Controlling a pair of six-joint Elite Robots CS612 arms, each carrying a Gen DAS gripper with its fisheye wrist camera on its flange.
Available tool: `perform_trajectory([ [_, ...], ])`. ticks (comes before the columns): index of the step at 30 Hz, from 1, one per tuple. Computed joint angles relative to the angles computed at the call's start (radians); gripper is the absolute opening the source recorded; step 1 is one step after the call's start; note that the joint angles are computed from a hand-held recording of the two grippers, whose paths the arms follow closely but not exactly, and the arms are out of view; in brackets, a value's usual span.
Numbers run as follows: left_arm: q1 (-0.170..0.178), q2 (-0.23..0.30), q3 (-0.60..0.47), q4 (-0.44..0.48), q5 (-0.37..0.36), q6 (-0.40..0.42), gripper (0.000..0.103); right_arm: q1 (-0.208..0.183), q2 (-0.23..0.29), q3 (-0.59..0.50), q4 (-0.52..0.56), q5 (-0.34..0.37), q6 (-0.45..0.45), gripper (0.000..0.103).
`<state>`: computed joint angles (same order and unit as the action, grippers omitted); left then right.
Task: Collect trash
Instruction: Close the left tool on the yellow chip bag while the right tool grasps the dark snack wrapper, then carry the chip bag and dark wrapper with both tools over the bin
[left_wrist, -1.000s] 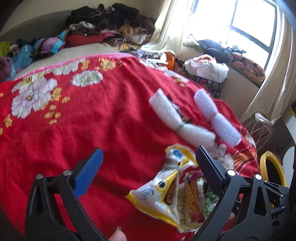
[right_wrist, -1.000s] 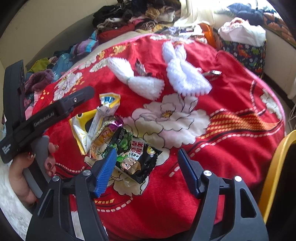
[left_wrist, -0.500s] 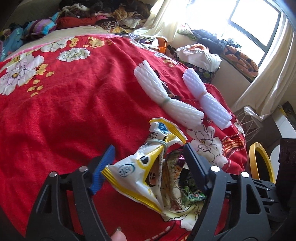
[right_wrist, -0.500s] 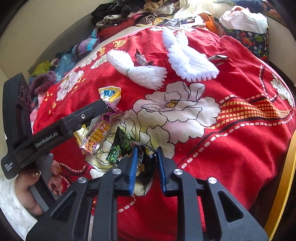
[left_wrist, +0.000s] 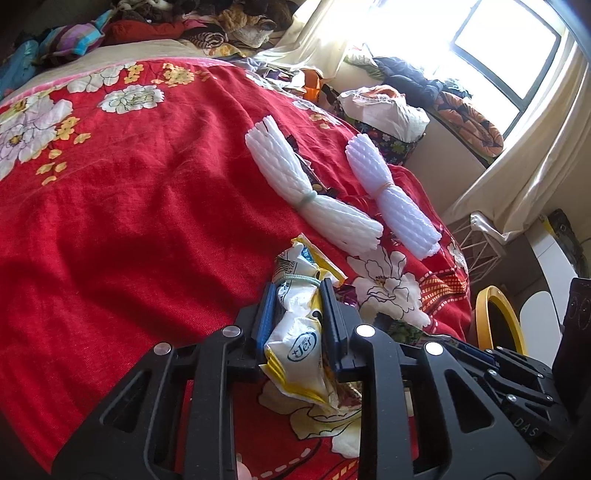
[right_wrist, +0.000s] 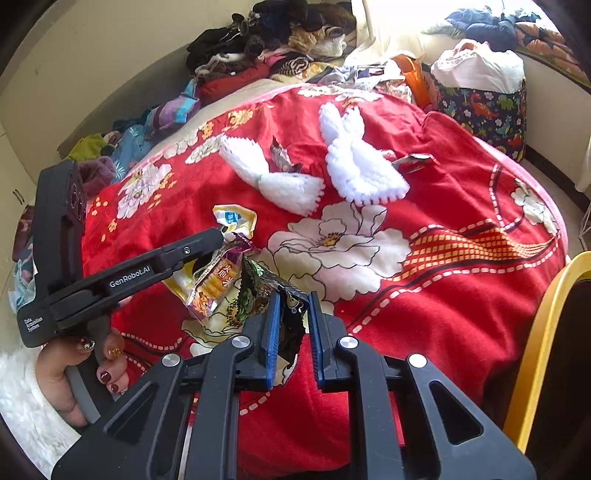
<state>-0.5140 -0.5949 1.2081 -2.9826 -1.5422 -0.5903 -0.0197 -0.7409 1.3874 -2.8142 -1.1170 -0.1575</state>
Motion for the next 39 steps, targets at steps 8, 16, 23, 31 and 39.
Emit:
perform_trajectory([
  [8, -0.005, -0.005, -0.002, -0.058, 0.014, 0.014, 0.017, -0.012, -0.018, 0.029, -0.080, -0.013, 0.028, 0.014],
  [16, -0.019, -0.013, -0.013, -0.109, 0.014, 0.059, 0.017, -0.028, -0.033, 0.052, -0.141, -0.017, 0.062, 0.014],
  [23, -0.031, -0.015, -0.027, -0.131, -0.002, 0.089, 0.017, -0.040, -0.048, 0.075, -0.202, -0.032, 0.094, 0.014],
  [31, -0.041, -0.015, -0.037, -0.141, -0.015, 0.109, 0.017, -0.055, -0.057, 0.091, -0.242, -0.034, 0.137, 0.014],
  [39, -0.054, -0.017, -0.043, -0.151, -0.024, 0.140, 0.017, -0.067, -0.068, 0.114, -0.291, -0.041, 0.169, 0.014],
])
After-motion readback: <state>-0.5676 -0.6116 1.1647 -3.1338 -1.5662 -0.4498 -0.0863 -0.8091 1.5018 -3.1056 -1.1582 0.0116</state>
